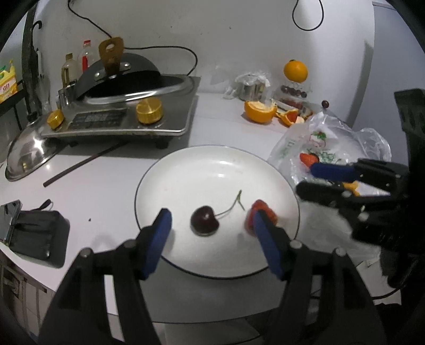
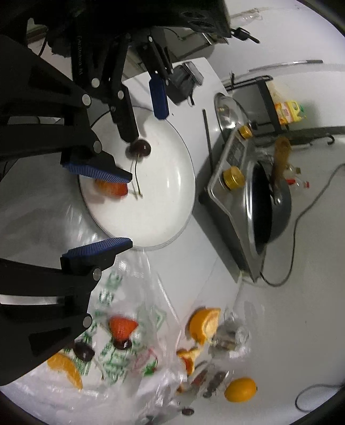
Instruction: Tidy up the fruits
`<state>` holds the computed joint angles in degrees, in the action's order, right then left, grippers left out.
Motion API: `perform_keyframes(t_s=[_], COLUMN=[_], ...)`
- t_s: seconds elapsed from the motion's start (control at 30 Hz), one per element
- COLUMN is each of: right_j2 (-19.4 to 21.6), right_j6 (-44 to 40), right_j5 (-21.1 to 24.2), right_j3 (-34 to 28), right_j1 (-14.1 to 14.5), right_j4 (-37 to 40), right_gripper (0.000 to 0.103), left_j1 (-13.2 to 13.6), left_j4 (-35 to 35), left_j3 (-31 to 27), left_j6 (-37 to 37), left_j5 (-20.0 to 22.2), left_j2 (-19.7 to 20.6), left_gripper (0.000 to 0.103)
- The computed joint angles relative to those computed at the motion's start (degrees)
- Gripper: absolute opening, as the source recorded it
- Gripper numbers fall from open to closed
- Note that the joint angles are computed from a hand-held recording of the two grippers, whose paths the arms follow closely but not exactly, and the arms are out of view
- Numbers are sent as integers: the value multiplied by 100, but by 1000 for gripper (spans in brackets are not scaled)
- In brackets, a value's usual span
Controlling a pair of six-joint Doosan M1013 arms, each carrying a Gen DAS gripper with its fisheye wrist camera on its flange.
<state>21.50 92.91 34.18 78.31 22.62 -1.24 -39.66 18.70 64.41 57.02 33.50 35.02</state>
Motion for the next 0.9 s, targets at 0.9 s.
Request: perform_keyframes(t_s=[0.9], right_j2=[-399], right_j6=[1085], right_j5=[-96], right_j3=[726], right_j1=[-333], right_j4=[-1164], right_gripper=[37], left_j1=[-365], left_j4=[266], left_j3=[-407], left_j6=[-63], left_j5=[346], left_j2=[179], left_gripper=[66])
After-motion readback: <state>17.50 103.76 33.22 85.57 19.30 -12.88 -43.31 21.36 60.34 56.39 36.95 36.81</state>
